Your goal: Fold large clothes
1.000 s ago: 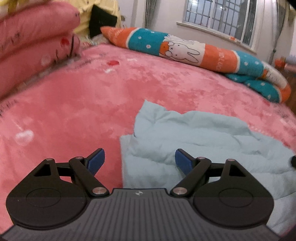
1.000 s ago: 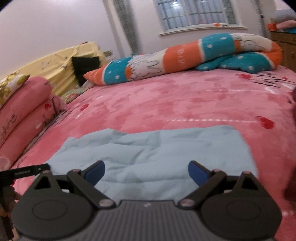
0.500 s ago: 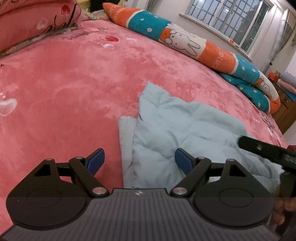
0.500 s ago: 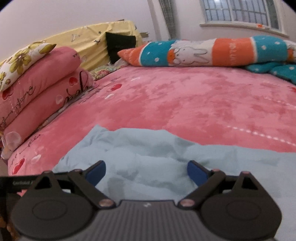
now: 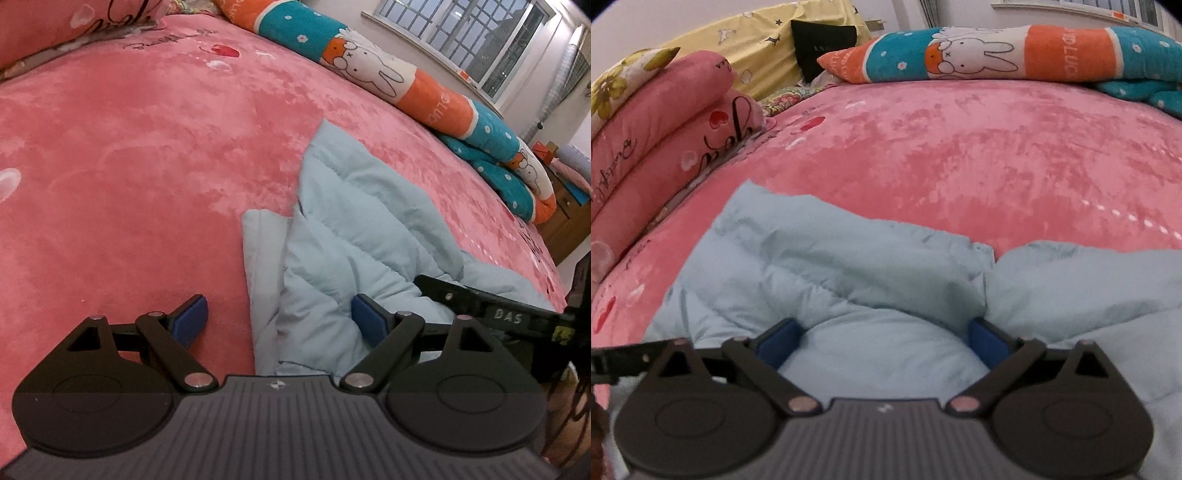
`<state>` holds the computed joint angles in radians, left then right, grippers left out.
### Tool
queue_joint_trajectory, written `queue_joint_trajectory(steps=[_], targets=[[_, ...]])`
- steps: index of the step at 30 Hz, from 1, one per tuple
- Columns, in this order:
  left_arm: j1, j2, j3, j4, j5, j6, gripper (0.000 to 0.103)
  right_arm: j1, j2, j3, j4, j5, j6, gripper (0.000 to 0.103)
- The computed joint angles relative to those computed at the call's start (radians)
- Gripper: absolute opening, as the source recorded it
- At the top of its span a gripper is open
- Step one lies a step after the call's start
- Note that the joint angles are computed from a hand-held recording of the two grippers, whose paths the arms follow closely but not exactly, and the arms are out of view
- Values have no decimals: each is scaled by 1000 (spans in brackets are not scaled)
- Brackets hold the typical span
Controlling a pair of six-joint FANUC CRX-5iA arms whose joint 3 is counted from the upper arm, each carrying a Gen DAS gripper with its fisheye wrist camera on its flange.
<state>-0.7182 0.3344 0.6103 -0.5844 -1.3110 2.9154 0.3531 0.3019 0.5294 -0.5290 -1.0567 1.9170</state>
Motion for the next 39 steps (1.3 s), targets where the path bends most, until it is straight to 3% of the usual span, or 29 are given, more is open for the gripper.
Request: queue_joint_trajectory(steps=[8, 14, 19, 27, 33, 39], targets=[[-8, -22, -23, -12, 33, 7, 103, 5, -72, -79, 22, 89, -17, 101], [1, -46, -63, 4, 79, 42, 103, -81, -179, -145, -13, 118, -28, 102], [7, -56, -83, 21, 128, 24, 103, -133, -254, -221, 77, 140, -88, 102], [13, -55, -93, 39, 148, 11, 103, -256, -364, -376, 95, 184, -190, 102], [5, -45, -79, 24, 139, 17, 103, -338, -341, -381, 14, 133, -269, 102], [3, -41, -77, 14, 183, -5, 103, -370, -316, -338, -120, 125, -206, 102]])
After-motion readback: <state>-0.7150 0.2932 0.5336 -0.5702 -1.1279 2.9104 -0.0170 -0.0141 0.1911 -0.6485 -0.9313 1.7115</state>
